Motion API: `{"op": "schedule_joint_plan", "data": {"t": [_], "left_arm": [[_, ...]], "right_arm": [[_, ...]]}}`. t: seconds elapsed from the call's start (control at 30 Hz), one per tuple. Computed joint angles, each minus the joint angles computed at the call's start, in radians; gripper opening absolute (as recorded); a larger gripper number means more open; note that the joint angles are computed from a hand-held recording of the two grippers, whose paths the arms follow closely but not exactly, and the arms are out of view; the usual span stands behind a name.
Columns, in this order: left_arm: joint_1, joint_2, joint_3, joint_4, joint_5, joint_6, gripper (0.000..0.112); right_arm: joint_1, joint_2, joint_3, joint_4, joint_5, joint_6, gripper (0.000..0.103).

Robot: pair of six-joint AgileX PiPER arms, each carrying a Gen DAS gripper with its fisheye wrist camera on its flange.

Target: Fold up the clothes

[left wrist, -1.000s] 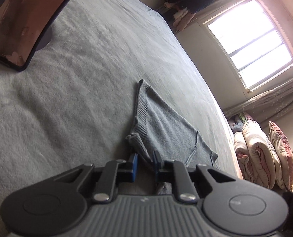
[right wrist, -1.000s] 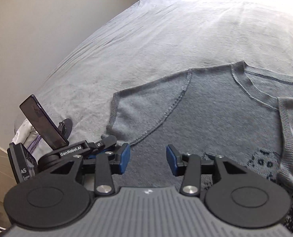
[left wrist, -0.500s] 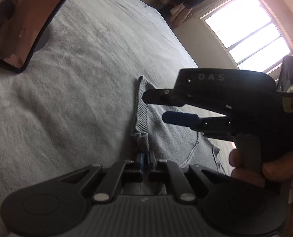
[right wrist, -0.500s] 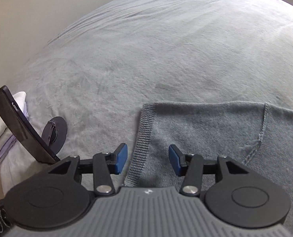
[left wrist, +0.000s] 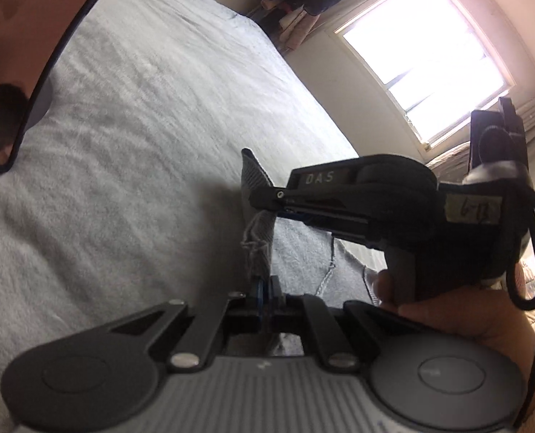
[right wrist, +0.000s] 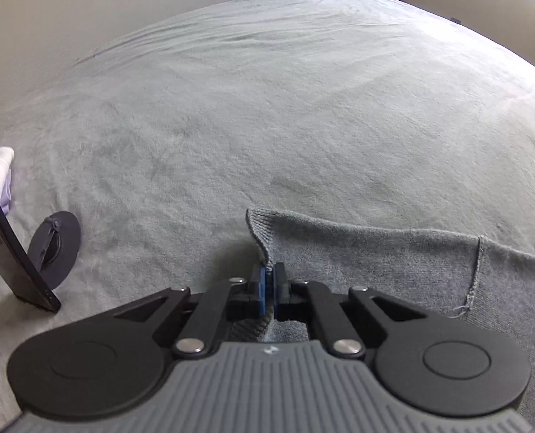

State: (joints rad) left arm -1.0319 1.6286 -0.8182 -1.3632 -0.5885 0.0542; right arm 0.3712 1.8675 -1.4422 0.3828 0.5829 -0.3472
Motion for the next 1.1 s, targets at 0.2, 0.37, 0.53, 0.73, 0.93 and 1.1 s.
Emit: {"op": "schedule_joint_plan", "data": {"t": [0.2,0.37,0.53,0.73,0.93,1.1], "left_arm": [[-0.058,0.007,-0.033,0.021,-0.037,0.053,0.002],[-0.075,0.048,-0.114,0.047,-0.018,0.133,0.002],[-0.079,0.103,-0.182,0.051,0.031,0.198,0.002],[-0.076,0.193,-0.265,0.082,0.082,0.202,0.002],[-0.080,0.281,-0.350,0.032,0.130,0.271,0.002],[-0.087,0.299,-0.368,0.024,0.134,0.299,0.002]], "right_arm": [[-0.168,-0.123,0.124,0.298,-0.017,-0.203,0.004],[-0.280,-0.227,0.254,0.508,-0.023,-0.379,0.004],[-0.353,-0.290,0.355,0.614,-0.041,-0.470,0.004],[-0.435,-0.334,0.440,0.663,-0.052,-0.525,0.004],[-0.493,-0.357,0.495,0.654,-0.079,-0.523,0.004],[-0.560,-0.384,0.550,0.739,-0.070,-0.625,0.004]]}}
